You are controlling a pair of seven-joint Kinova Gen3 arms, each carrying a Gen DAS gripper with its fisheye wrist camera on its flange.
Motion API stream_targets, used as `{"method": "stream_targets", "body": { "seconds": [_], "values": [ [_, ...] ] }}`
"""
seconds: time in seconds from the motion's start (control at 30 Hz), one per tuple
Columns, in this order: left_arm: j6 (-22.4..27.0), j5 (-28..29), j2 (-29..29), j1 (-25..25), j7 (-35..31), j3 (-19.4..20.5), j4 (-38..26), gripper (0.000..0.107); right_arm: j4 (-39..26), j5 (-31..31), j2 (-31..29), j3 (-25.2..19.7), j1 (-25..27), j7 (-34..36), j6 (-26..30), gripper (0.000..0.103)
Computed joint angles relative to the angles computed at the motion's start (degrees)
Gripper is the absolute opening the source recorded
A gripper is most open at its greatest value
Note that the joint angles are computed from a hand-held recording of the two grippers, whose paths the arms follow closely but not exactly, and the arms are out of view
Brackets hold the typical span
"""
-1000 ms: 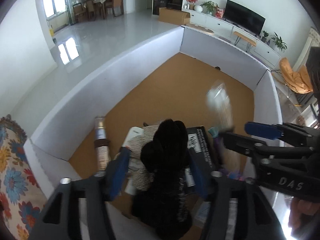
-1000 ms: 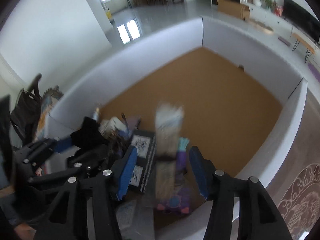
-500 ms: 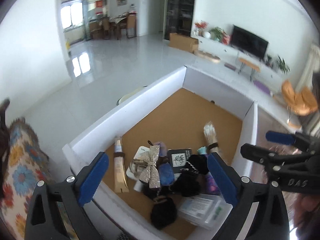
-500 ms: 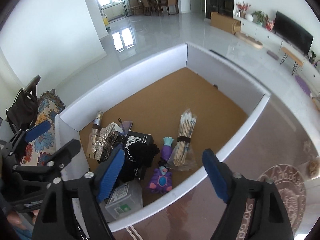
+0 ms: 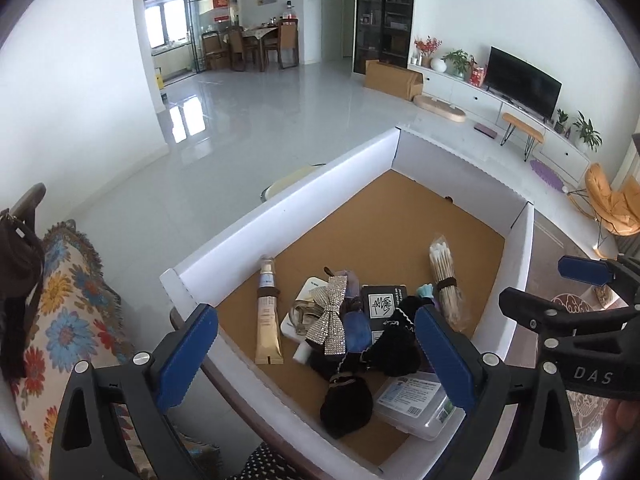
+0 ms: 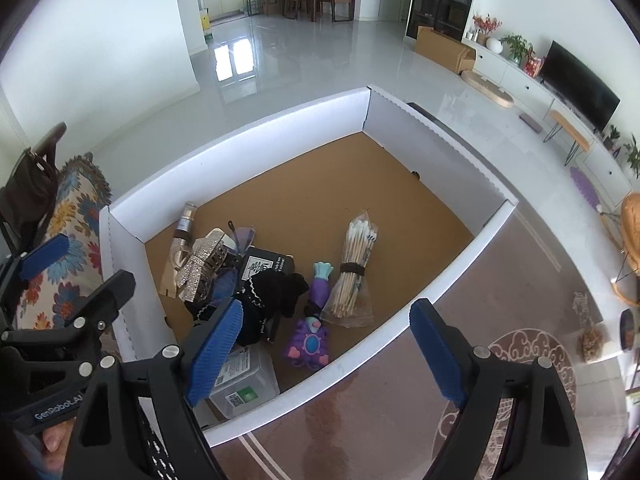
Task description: Organize objects
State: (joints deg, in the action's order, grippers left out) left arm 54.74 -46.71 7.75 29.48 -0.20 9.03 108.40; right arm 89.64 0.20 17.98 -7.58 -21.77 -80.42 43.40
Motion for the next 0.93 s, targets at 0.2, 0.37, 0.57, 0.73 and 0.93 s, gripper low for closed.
{"method": "stream_targets", "body": {
  "seconds": [0.2,0.37,0.57,0.73,0.93],
  "values": [
    [0.4,-0.1,0.5,-0.2,0.2,-0.3,0.0,0.1,0.4,1.8,0.4,0.4,-1.0,-1.4,-0.5,0.086],
    [0.4,-0.1,0.9,-0.2,0.5,-0.5,0.0,0.1,0.8,1.9,0.8,0.3,-1.0,-1.2,-0.8,0.086],
    [0.9,0.1,1.7,0.1,0.2,-0.8,-0.7,0.1,1.0,1.5,0.9,0.1,-0.7,-0.6,-1.0,0.086],
    [0.3,0.2,1.6,0.2,0.1,-1.1,-0.5,0.1,1.3,1.8,0.9,0.3,-0.9,-0.8,-1.4,0.086],
    [0.6,-4.2,1.3,1.9,5.4,-0.9,1.0,0.1,1.4,1.6,1.0,0.3,-0.6,-0.9,-1.8,0.086]
  ]
}}
